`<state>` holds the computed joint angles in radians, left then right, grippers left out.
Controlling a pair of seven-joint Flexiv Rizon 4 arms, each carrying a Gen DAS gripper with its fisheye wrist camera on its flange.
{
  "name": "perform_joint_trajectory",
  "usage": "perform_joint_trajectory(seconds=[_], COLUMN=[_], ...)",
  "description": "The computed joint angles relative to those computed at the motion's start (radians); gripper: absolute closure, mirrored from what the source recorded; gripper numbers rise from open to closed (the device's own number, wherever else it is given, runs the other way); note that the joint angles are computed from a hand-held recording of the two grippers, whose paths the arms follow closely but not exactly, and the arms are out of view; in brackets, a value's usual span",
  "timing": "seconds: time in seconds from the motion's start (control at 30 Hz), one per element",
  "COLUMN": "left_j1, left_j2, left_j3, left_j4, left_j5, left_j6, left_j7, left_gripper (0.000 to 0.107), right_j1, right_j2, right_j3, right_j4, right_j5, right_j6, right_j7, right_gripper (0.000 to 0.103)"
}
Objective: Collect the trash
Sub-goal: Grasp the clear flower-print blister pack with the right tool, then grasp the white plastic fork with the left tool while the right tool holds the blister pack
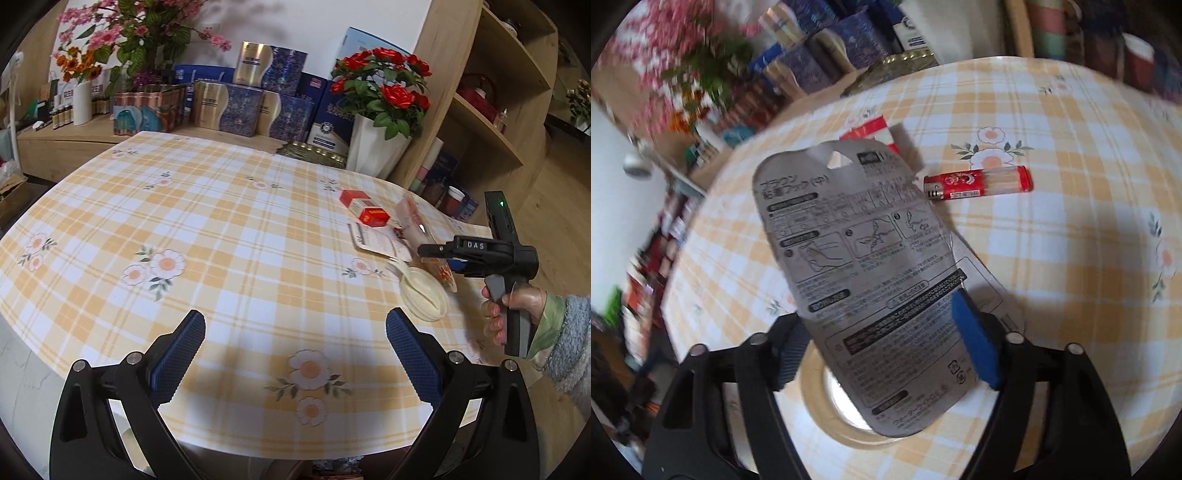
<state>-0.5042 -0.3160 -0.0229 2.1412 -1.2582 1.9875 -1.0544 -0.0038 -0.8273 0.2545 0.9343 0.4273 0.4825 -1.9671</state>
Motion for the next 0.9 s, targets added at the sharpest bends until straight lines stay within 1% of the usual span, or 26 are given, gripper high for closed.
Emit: perform_joint_trajectory(seconds=[0.03, 0.1, 0.13, 0.2, 0.23, 0.27, 0.3, 0.33, 0.37, 0.4, 0.43, 0.47, 0.5, 0.53, 0.57, 0.6, 0.63, 0.67, 0.7, 0.77, 0.8, 0.83, 0.9], left_j1=[0.004, -0.005, -0.004, -0.002, 0.028, 0.031, 0.051, 0.066, 0.061, 0.035, 0.014, 0.015, 0.026, 0.056, 0.096, 0.117, 0.128, 0.128, 0.124, 0.087, 0.078, 0.062, 0.042], left_j2=[-0.004, -0.015, -0.023, -0.036, -0.044, -0.052, -0.061, -0.080, -0.093, -0.121, -0.142, -0.163, -0.176, -0.192, -0.206, -0.223, -0.236, -0.256, -0.270, -0.315, -0.327, -0.346, -0.371], left_j3=[-0.003, 0.007, 0.011, 0.021, 0.000, 0.003, -0.013, -0.021, -0.008, 0.039, 0.079, 0.088, 0.078, 0.040, -0.021, -0.054, -0.070, -0.067, -0.055, 0.022, 0.045, 0.083, 0.139], left_j4=[-0.013, -0.040, -0.061, -0.088, -0.107, -0.124, -0.143, -0.178, -0.199, -0.241, -0.269, -0.302, -0.323, -0.351, -0.375, -0.398, -0.415, -0.440, -0.456, -0.515, -0.532, -0.560, -0.598], left_j5=[0.007, 0.001, 0.008, 0.037, 0.078, 0.092, 0.115, 0.134, 0.150, 0.182, 0.216, 0.239, 0.253, 0.249, 0.230, 0.229, 0.240, 0.266, 0.296, 0.391, 0.423, 0.464, 0.535], left_j6=[-0.014, -0.038, -0.064, -0.101, -0.129, -0.148, -0.168, -0.209, -0.238, -0.294, -0.333, -0.374, -0.399, -0.425, -0.439, -0.454, -0.468, -0.491, -0.510, -0.580, -0.600, -0.630, -0.675], left_j7=[0.004, 0.021, 0.024, 0.007, -0.015, -0.022, -0.030, -0.033, -0.045, -0.080, -0.120, -0.147, -0.161, -0.158, -0.137, -0.138, -0.151, -0.183, -0.218, -0.344, -0.389, -0.452, -0.540], left_gripper=[0.011, 0.011, 0.011, 0.011, 0.011, 0.014, 0.017, 0.022, 0.027, 0.029, 0.035, 0.043, 0.048, 0.058, 0.066, 0.069, 0.069, 0.069, 0.069, 0.069, 0.069, 0.069, 0.069], right_j1=[-0.009, -0.023, -0.028, -0.028, -0.025, -0.023, -0.017, -0.012, -0.011, -0.015, -0.022, -0.031, -0.040, -0.052, -0.069, -0.082, -0.096, -0.118, -0.125, -0.141, -0.152, -0.163, -0.179], right_j2=[0.001, 0.015, 0.029, 0.056, 0.076, 0.087, 0.103, 0.119, 0.135, 0.145, 0.153, 0.161, 0.168, 0.175, 0.191, 0.202, 0.211, 0.217, 0.224, 0.230, 0.232, 0.236, 0.249], right_j3=[0.008, 0.018, 0.021, 0.016, 0.010, 0.005, -0.002, -0.008, -0.010, -0.010, -0.007, -0.004, -0.002, 0.002, 0.011, 0.016, 0.021, 0.031, 0.028, 0.028, 0.029, 0.030, 0.033], right_j4=[-0.003, 0.004, 0.016, 0.047, 0.073, 0.088, 0.113, 0.138, 0.163, 0.178, 0.188, 0.196, 0.206, 0.214, 0.236, 0.251, 0.263, 0.267, 0.281, 0.290, 0.293, 0.296, 0.309], right_j5=[0.013, 0.036, 0.043, 0.045, 0.038, 0.033, 0.022, 0.010, 0.003, 0.000, 0.003, 0.009, 0.015, 0.025, 0.045, 0.061, 0.077, 0.106, 0.120, 0.147, 0.164, 0.182, 0.212], right_j6=[-0.006, 0.001, 0.012, 0.053, 0.087, 0.114, 0.155, 0.196, 0.236, 0.262, 0.279, 0.290, 0.302, 0.310, 0.328, 0.339, 0.343, 0.334, 0.344, 0.346, 0.344, 0.342, 0.339], right_j7=[0.000, -0.008, -0.022, -0.052, -0.075, -0.092, -0.112, -0.133, -0.155, -0.168, -0.173, -0.174, -0.175, -0.178, -0.188, -0.194, -0.199, -0.204, -0.201, -0.202, -0.199, -0.198, -0.200], right_gripper=[0.045, 0.061, 0.064, 0.074, 0.076, 0.079, 0.081, 0.081, 0.082, 0.082, 0.082, 0.083, 0.086, 0.089, 0.094, 0.097, 0.097, 0.097, 0.097, 0.098, 0.097, 0.097, 0.097])
